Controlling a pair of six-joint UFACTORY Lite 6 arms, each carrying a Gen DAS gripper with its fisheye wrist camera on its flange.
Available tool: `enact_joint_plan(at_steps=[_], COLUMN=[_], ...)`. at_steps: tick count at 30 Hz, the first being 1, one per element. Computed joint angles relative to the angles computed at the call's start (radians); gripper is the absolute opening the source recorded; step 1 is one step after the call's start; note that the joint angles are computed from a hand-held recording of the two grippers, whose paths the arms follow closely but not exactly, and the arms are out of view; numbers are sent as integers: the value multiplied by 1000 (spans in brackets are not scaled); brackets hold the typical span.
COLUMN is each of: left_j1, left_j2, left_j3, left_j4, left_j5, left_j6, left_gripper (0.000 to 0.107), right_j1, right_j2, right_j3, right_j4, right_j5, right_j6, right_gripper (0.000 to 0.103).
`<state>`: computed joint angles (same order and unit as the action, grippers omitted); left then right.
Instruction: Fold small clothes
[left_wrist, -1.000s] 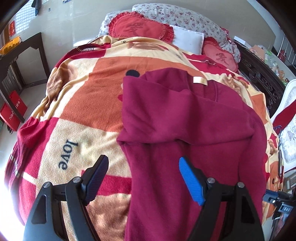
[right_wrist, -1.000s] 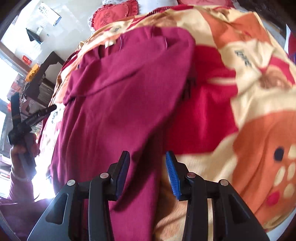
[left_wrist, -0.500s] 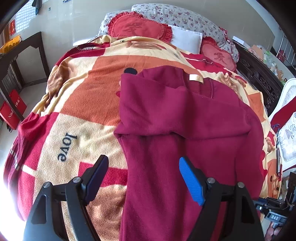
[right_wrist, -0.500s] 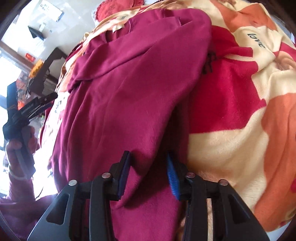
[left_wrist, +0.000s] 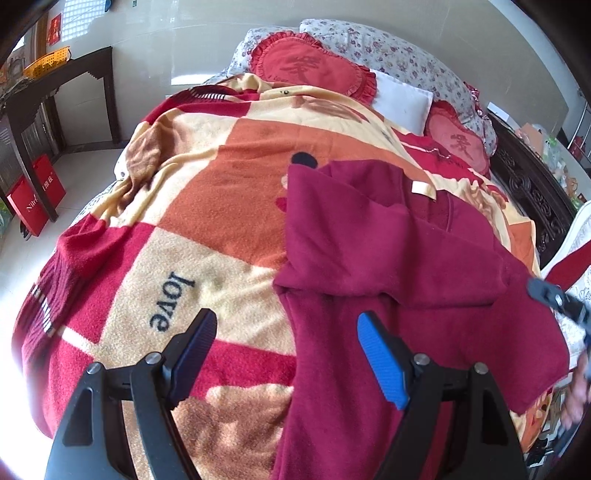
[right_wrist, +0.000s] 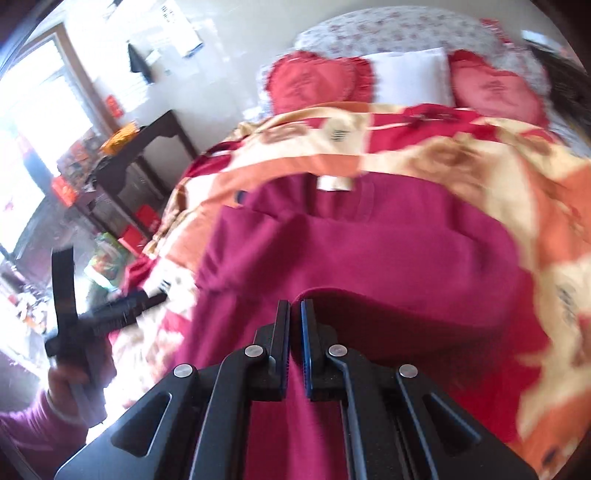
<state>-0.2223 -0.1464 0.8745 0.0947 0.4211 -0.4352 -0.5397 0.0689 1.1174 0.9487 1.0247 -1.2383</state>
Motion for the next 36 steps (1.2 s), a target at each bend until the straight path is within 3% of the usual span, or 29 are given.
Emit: enact_joint_plan(at_steps=[5,7,8,12,18,20,22,25,29,32,36], left_j1=[25,36,44,49,3,-19,-49,-87,-111,-91,-63], left_j2=[6,-3,-13,-11,180,240,326,340,254,231,280], left_j3=[8,9,4,0,110,143,212,229,224,279,374], left_j4=[-31,-71,-107,-178,-227,-275,-231,-125,-39,-84,33], left_j5=[19,20,14,-32,-78,-96,-64,-66,-67,-39,-26], left_j6=[43,89,133,228,242,287,247,131,80,139,31], left_gripper=[82,82,82,90,88,75,25,16,14,14,14], right_j1=[278,324,329,285,102,20,-41,-134,-221,-244,-224], right_j2=[306,460,488,375,218,205,202,226,330,405,494], right_j3=[242,386,407,265,56,20,3,8,127,245,392], right_j4=[67,74,85,126,24,-6,-21,-17,-18,-5,-20], right_j5=[-46,13,24,-2,2,14,3,-29,-83,-95,-137], right_j6=[162,272,303,200,75,51,23,-21,50,101,186], right_gripper=[0,16,17,18,18,18,18,18,22,30,41])
